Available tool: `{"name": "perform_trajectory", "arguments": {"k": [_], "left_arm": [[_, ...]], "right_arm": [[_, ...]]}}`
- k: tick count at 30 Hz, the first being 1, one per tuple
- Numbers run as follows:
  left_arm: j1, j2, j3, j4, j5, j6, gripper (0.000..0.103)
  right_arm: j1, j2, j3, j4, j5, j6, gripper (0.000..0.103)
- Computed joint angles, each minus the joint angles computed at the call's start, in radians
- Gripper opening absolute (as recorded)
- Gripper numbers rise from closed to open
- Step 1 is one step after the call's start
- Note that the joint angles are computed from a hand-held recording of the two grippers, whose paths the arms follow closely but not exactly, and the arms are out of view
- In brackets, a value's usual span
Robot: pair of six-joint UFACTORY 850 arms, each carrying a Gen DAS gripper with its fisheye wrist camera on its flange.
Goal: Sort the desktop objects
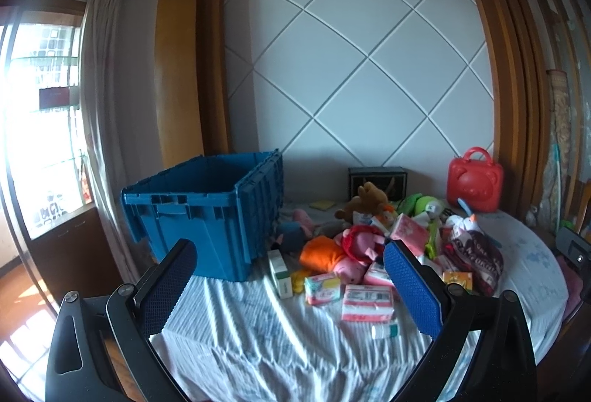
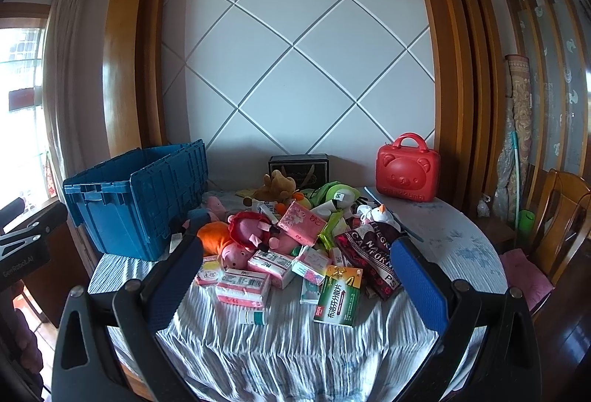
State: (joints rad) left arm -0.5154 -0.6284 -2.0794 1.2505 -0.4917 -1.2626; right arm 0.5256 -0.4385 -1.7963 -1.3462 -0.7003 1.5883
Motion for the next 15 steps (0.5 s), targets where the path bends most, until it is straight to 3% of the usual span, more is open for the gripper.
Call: {"name": "perform_trajectory", "arguments": {"k": [15], "left_arm": [[0.001, -0.013, -0.021, -0.041, 0.005, 0.049, 0.103]], "right_arm": [[0.003, -0.01, -0.014, 0.027, -0.013, -0.026, 0.103]]}}
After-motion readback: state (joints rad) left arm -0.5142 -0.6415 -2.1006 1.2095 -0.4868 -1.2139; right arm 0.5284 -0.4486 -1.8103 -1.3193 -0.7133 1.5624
